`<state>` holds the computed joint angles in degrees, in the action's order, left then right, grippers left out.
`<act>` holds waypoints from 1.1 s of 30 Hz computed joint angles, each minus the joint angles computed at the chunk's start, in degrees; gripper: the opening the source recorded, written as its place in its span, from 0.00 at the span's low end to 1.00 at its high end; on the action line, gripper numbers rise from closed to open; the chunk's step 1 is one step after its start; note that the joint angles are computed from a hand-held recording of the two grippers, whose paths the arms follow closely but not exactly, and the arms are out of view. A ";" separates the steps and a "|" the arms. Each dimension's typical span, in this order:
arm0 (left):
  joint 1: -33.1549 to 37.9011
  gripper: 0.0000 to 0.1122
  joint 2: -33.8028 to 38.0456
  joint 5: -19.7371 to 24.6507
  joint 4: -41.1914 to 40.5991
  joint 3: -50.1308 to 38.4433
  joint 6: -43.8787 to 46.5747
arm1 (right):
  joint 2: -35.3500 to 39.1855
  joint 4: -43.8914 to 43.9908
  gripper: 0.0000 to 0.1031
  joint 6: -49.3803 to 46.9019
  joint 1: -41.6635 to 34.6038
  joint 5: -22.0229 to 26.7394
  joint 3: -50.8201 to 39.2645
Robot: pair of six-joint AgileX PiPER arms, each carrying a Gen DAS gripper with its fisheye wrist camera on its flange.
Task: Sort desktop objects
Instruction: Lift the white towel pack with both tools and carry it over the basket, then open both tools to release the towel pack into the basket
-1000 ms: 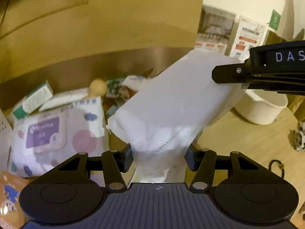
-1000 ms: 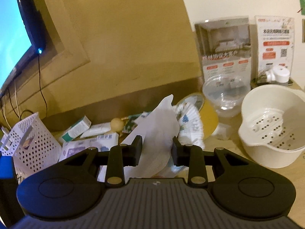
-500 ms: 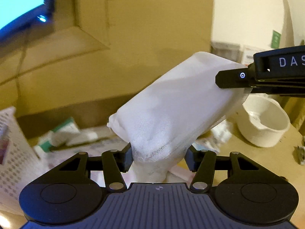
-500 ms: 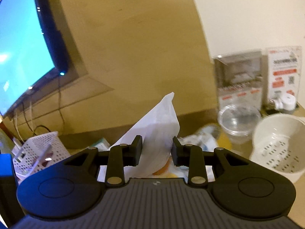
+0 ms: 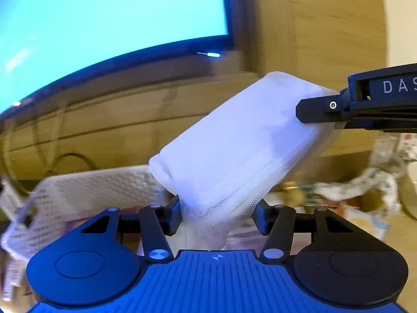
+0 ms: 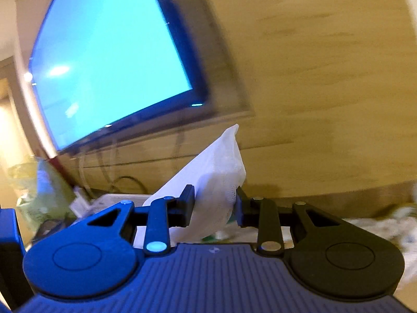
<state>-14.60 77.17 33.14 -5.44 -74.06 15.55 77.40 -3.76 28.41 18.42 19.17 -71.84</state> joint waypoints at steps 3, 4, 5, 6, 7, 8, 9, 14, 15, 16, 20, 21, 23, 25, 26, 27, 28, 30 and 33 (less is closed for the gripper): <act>6.91 0.50 1.08 1.56 -4.95 -2.69 6.58 | 5.03 -2.01 0.34 2.58 3.89 -0.24 -5.46; 8.69 0.50 1.44 1.70 -5.79 -3.30 7.96 | 6.92 -2.14 0.34 2.99 5.04 -0.10 -7.59; 10.92 0.50 2.06 2.03 -7.22 -4.13 9.99 | 8.73 -2.65 0.34 3.69 6.17 0.12 -9.72; 12.85 0.50 2.51 2.55 -8.68 -4.82 11.94 | 10.38 -3.46 0.34 4.61 7.24 0.29 -11.59; 14.62 0.50 3.05 2.93 -9.77 -5.52 13.44 | 12.33 -3.75 0.34 5.03 8.34 0.74 -13.88; 16.44 0.50 3.86 3.34 -10.68 -6.48 14.84 | 14.15 -3.78 0.34 5.29 9.26 1.09 -15.97; 18.33 0.50 4.78 3.82 -11.77 -7.48 16.48 | 15.72 -4.14 0.34 5.84 10.10 1.40 -17.76; 25.86 0.50 8.86 5.92 -16.61 -11.58 23.73 | 23.82 -7.58 0.34 10.22 14.26 4.34 -27.58; 26.97 0.50 9.42 6.41 -17.37 -12.12 25.09 | 25.31 -8.33 0.34 11.34 14.92 5.11 -29.46; 28.06 0.50 10.46 7.01 -18.08 -13.19 26.30 | 26.55 -9.04 0.34 12.61 15.59 5.78 -30.83; 31.71 0.50 15.64 10.57 -19.92 -18.73 30.67 | 32.19 -11.21 0.34 16.54 17.60 9.18 -37.60; 32.33 0.50 16.95 11.87 -19.97 -20.23 31.61 | 33.32 -11.35 0.34 17.13 17.95 10.14 -39.01; 33.47 0.51 19.27 14.45 -19.95 -22.91 32.85 | 35.01 -11.34 0.34 18.26 18.52 12.11 -40.90; 34.50 0.51 21.28 17.05 -19.59 -25.11 34.02 | 36.58 -11.94 0.35 20.28 19.19 14.23 -42.55; 34.77 0.51 22.27 18.08 -19.78 -26.18 34.61 | 37.56 -12.57 0.35 21.40 19.45 15.94 -43.91; 34.91 0.52 23.01 18.84 -19.84 -26.76 35.50 | 38.58 -12.50 0.37 21.69 19.61 18.14 -45.68; 34.72 0.54 23.87 19.88 -19.20 -27.79 36.09 | 39.83 -12.48 0.38 21.81 19.80 21.16 -47.99; 34.52 0.63 25.22 21.84 -18.77 -29.27 37.63 | 43.03 -11.50 0.46 21.63 19.90 28.13 -53.78; 34.66 0.85 25.99 23.76 -19.13 -30.32 39.21 | 44.56 -10.47 0.62 21.94 19.74 32.89 -56.42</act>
